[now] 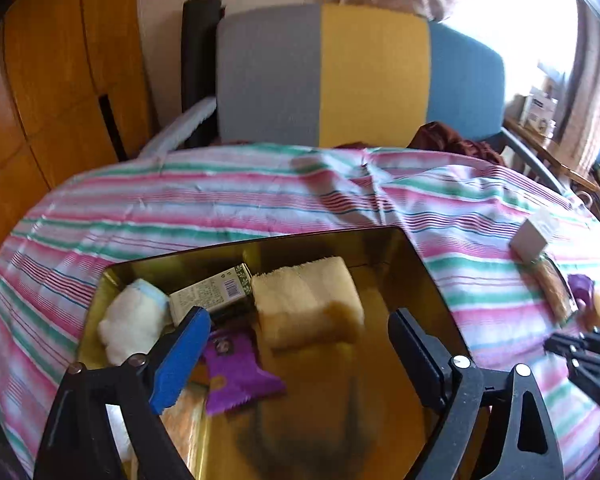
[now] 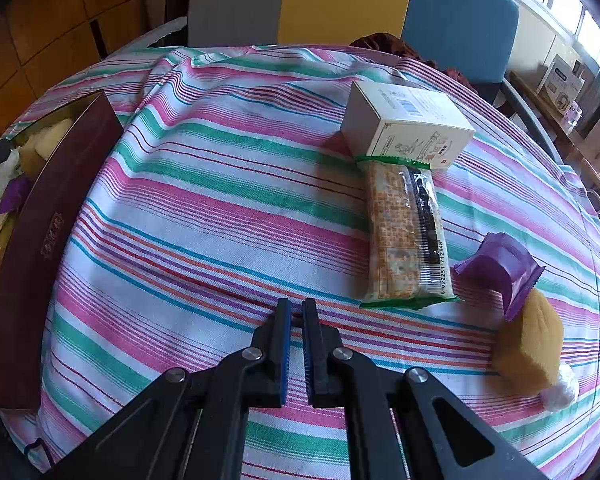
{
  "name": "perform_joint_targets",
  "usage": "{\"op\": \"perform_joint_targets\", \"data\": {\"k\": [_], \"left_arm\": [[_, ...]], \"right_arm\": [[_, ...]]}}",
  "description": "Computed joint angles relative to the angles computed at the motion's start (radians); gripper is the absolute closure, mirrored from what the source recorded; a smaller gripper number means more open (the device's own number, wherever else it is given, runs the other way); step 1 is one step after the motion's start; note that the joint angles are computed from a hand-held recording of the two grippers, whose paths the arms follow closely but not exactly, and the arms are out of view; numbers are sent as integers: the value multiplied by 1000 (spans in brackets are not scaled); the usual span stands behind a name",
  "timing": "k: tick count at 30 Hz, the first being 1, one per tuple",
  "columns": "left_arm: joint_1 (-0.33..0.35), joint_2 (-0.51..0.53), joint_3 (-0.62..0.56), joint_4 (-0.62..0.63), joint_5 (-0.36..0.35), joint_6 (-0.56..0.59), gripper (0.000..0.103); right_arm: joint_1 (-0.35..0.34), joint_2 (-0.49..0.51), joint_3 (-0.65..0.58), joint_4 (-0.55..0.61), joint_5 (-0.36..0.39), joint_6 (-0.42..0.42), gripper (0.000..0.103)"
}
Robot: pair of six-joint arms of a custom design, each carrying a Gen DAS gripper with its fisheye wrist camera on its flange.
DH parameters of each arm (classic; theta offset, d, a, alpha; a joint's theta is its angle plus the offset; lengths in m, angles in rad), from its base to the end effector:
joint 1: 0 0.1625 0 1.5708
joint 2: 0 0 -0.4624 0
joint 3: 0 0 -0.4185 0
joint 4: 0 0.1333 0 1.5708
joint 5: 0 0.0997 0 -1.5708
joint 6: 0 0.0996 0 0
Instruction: Organize objects
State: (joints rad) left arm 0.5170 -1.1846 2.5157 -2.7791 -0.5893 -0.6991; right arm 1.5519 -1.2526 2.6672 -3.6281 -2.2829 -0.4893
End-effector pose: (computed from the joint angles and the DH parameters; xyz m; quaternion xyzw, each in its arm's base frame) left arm -0.2111 -0.3686 0.1172 0.1838 0.8614 -0.3269 0.3426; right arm 0.0619 -0.3360 0.1877 0.1002 -0.8905 0.2034 0.3945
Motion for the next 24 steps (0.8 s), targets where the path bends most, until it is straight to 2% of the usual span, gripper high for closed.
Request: {"op": "perform_joint_targets", "data": {"k": [5,13,16,17,20,24], "left_arm": [[-93,-78,52,111,2,-105,11],[-187,-185,97,299,-27,-268,11],[-211,-216,107,354,-29,-308,11],[-218,-226,108,370,-31,-319,11],[-236,-251,112,416,-31,-354,11],[-253,-277,118,453,-43,-385,11]], "right_arm": [[-7,12,5,-35,1,-19,98],[-18,15,6,-59,4,-20,97],[-27,13,1,-62,6,-26,94],[10,25,16,-69,-21,13,92],[12,18,30,-76,-21,27,90],[9,29,27,-97,-22,9,90]]}}
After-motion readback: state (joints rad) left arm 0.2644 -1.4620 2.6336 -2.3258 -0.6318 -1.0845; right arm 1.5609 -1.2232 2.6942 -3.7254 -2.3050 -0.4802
